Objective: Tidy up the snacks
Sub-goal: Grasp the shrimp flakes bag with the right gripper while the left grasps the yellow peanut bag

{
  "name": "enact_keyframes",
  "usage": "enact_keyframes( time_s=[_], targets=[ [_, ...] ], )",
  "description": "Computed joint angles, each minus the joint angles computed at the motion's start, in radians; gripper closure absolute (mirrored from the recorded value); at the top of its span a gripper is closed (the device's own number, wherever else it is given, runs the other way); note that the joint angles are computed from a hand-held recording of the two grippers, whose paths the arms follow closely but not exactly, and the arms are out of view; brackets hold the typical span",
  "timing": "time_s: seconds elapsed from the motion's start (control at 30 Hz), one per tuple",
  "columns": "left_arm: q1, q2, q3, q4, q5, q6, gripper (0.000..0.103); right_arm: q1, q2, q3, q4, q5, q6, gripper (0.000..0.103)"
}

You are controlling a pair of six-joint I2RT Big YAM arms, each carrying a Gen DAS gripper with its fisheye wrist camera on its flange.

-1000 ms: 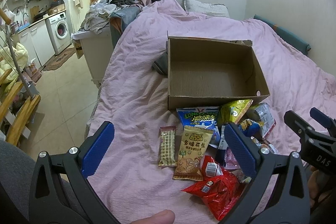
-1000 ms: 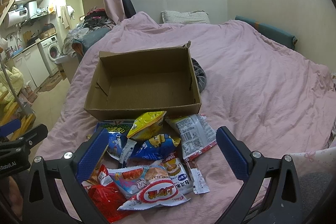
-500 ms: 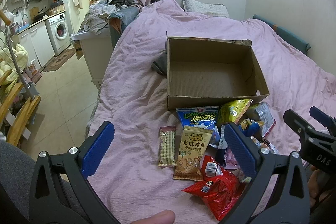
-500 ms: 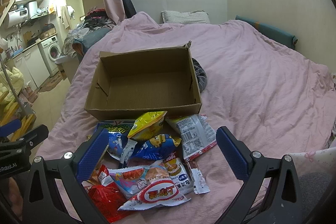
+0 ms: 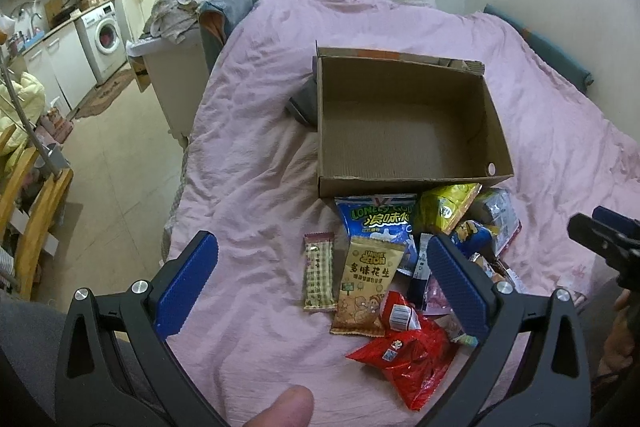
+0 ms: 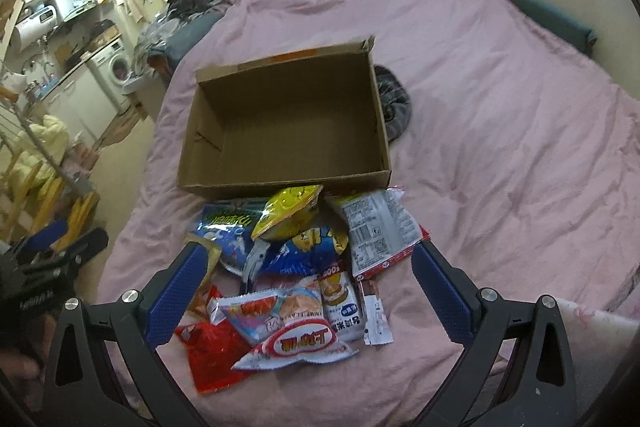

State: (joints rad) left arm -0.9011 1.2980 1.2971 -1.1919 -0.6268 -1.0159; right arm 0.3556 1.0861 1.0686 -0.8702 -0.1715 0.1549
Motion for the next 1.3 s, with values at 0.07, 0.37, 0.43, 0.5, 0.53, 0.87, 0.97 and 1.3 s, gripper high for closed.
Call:
enact_keyframes(
  time_s=[0.07,0.37,0.43,0.5,0.53,0.87,0.97,1.3],
  targets=[
    [0.027,0.006,0.016,-0.021,0.019,0.024,0.0,-0.016,0.02,0.027,-0.029,0.005,0.0,0.0],
    [0.133,0.026,0.001,-0.024,0.214,0.052,0.0,-0.036,0.233,0.133,-0.305,-0.22,-0.065,0.0],
    [0.144,0.032,-0.008,-0.02,0.236,0.051,0.0,-0.011,0.262,0.119,-0.322,-0.226,-0.078,0.002],
    [0.152,0.034,-0.017,-0.014,0.258,0.049,0.0,0.014,0.289,0.107,-0.328,-0.225,-0.087,0.004],
    [0.158,0.035,-0.022,-0.011,0.273,0.047,0.0,0.031,0.307,0.102,-0.324,-0.202,-0.086,0.004],
    [0.231,0.054,-0.036,-0.026,0.411,0.036,0.0,0.12,0.351,0.089,-0.318,-0.085,-0.122,0.022],
    [0.237,0.067,-0.033,-0.021,0.441,0.044,0.0,0.114,0.313,0.075,-0.309,-0.09,-0.135,0.028],
    [0.241,0.143,-0.022,0.044,0.565,0.098,0.015,0.004,0.169,0.061,-0.144,-0.261,-0.099,0.032]
  ],
)
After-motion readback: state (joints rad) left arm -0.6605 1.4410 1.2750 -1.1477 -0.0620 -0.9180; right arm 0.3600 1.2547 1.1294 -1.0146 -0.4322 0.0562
